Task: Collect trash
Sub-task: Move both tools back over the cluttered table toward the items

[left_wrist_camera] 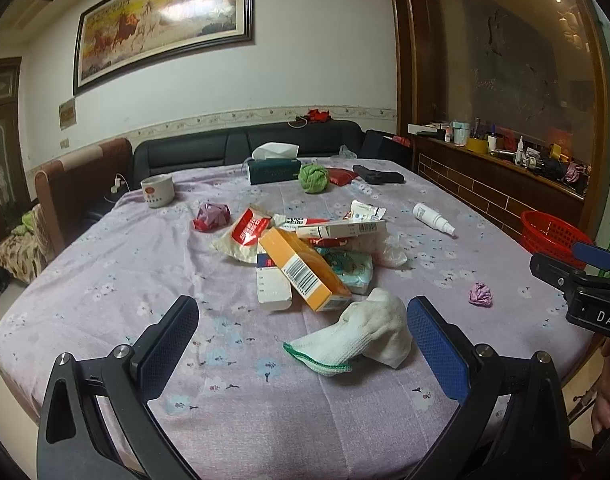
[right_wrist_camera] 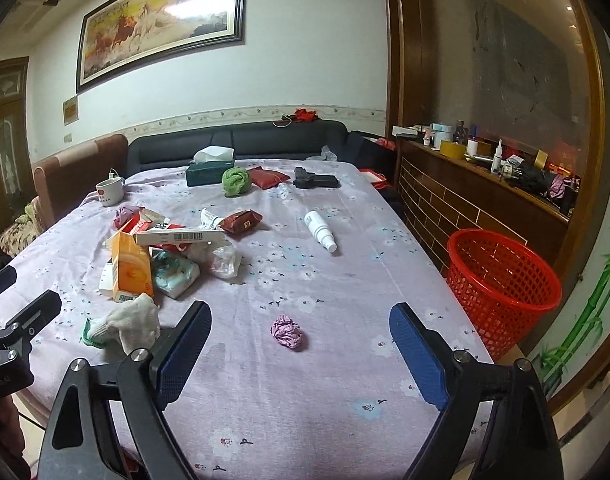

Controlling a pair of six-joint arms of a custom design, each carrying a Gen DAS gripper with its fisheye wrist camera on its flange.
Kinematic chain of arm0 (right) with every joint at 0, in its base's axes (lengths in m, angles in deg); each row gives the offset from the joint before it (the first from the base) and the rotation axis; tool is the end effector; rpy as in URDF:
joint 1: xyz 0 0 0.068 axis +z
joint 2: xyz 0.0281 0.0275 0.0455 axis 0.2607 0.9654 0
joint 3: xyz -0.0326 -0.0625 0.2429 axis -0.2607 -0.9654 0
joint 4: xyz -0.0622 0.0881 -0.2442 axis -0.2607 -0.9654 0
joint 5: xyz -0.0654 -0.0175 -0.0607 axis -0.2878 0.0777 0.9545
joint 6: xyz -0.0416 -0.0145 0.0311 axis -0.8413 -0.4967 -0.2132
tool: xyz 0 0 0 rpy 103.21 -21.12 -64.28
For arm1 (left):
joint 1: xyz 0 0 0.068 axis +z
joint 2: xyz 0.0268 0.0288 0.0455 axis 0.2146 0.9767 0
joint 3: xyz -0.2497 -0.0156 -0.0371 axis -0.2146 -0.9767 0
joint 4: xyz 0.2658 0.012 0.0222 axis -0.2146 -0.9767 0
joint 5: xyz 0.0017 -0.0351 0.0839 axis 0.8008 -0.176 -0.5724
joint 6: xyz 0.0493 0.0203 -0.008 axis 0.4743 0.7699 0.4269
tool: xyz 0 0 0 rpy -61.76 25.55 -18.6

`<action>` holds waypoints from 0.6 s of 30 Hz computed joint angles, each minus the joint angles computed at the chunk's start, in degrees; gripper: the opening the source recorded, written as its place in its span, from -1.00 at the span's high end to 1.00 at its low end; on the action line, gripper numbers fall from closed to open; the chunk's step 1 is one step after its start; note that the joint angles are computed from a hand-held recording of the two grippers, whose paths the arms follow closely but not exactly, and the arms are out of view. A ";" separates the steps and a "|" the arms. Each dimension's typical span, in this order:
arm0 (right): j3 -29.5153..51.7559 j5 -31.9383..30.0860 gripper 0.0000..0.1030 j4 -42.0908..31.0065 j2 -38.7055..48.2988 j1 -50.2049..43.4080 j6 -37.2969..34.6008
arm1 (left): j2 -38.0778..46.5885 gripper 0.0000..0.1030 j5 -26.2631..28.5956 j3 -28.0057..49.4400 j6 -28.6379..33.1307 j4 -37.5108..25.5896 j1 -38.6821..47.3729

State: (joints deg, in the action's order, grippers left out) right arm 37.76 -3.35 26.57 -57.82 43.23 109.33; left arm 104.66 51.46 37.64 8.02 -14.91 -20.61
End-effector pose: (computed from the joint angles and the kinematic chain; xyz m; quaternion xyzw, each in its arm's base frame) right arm 0.1293 0.0426 0.1056 0.1506 0.8500 -0.0933 0.4961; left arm 0.2232 -0.1398 0.0782 0.1902 0.8294 -0.1099 0.5136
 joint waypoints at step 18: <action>0.10 -2.20 -0.81 3.77 4.96 -1.88 -0.26 | 1.06 -1.00 1.93 0.44 -0.53 -0.94 0.70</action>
